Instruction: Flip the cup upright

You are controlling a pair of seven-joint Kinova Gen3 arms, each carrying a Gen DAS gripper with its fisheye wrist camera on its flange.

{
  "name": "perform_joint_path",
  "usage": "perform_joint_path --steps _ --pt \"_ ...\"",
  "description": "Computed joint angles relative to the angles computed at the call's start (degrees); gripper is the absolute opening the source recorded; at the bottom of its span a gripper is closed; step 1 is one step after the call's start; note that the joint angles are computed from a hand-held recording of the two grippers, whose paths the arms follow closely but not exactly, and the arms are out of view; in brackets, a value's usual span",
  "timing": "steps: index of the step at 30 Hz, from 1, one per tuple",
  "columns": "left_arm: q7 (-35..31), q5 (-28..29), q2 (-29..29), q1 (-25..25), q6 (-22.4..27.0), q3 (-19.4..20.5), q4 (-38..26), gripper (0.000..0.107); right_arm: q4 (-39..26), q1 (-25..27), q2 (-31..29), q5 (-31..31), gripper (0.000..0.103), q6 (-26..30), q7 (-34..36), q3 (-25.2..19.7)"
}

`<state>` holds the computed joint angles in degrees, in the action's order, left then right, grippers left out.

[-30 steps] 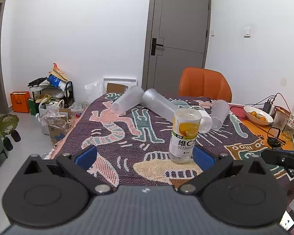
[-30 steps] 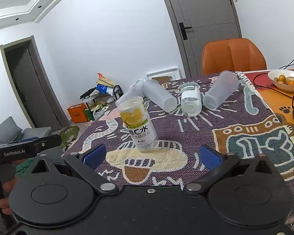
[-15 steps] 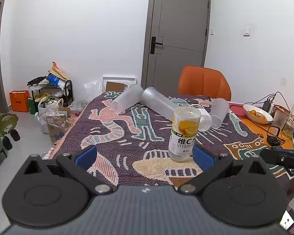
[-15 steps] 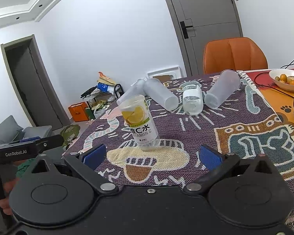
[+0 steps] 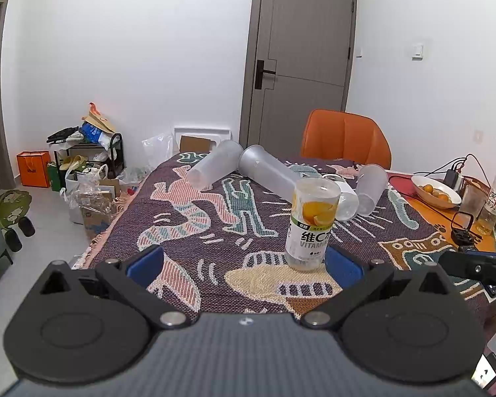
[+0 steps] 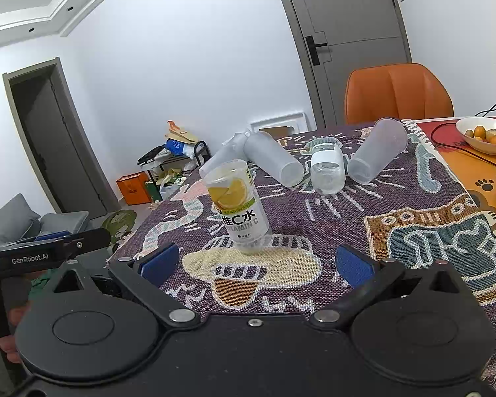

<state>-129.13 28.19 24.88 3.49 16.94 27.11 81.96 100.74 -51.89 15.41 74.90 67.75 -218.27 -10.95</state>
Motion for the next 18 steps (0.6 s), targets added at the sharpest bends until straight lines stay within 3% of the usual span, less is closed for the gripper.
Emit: perform_joint_path --steps 18 --pt "-0.09 0.07 -0.15 0.0 -0.14 -0.13 0.47 0.103 0.04 0.05 -0.02 0.09 0.103 -0.23 -0.06 0.0"
